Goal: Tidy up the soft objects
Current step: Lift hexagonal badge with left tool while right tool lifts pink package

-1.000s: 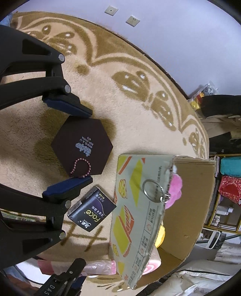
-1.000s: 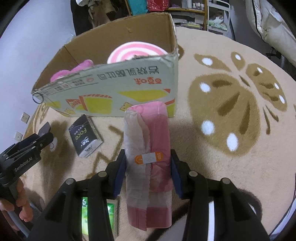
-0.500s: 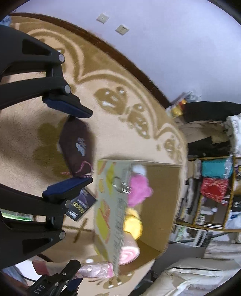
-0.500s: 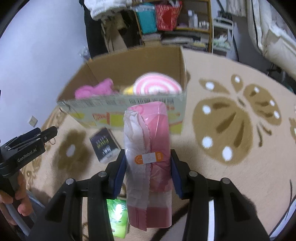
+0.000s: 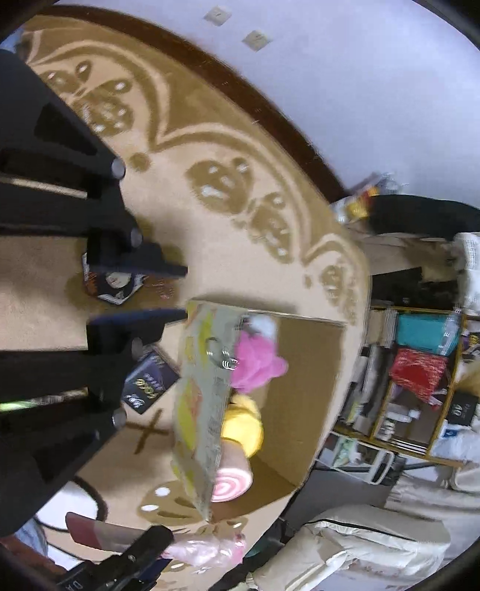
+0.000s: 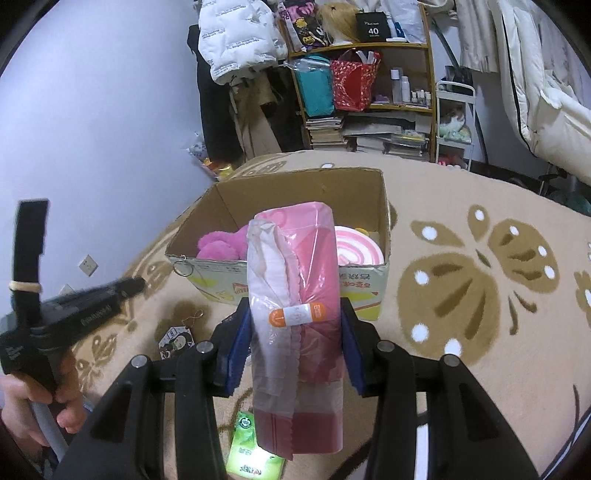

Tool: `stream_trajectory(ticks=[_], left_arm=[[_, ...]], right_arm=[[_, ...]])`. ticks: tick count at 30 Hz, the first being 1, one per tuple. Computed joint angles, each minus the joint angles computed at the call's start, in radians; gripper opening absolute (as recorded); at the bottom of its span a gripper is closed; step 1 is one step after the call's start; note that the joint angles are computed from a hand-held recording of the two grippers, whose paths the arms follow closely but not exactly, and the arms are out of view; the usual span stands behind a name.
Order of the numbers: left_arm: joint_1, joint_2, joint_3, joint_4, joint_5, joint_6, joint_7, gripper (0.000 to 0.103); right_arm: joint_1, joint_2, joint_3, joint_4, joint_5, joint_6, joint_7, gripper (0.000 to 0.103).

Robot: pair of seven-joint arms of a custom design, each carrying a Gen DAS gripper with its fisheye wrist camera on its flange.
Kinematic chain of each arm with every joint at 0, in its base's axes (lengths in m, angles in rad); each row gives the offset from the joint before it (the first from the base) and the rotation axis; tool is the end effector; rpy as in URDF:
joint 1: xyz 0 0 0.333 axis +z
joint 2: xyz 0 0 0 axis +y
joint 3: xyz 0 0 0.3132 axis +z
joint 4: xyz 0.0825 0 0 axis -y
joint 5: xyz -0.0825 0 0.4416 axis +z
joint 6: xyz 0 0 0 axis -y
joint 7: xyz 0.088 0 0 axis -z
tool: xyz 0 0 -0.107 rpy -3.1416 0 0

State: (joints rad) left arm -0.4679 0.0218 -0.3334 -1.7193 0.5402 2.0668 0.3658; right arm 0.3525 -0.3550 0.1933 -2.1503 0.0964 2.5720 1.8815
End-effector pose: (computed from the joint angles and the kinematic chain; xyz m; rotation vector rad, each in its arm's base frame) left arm 0.4778 -0.4520 0.5855 -2.0770 1.6598 -0.5763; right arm 0.4704 0.2986 0.6188 -1.8465 1.5247 -0.3250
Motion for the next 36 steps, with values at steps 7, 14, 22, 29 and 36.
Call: stream_trajectory(ticks=[7,14,22,29,36], left_arm=[[0.001,0.039,0.008,-0.012,-0.074,-0.065,0.01,0.058],[0.014,0.05,0.019,-0.042,-0.142,-0.07,-0.002,0.062],[0.03,0.054,0.022,-0.079,-0.215,-0.017,0.0,0.071],[0.018,0.089,0.019,-0.044,-0.183,-0.038,0.024,0.073],[0.014,0.087,0.023,-0.052,-0.171,-0.048,0.015,0.083]], right_arm=[[0.001,0.012,-0.009,-0.005,0.016,0.001,-0.001,0.047],[0.005,0.023,-0.016,-0.003,0.034,0.004,-0.013,0.047],[0.008,0.033,-0.021,-0.004,0.052,0.01,-0.022,0.047],[0.009,0.034,-0.022,-0.004,0.059,0.009,-0.026,0.047],[0.008,0.04,-0.02,0.001,0.052,-0.002,-0.023,0.047]])
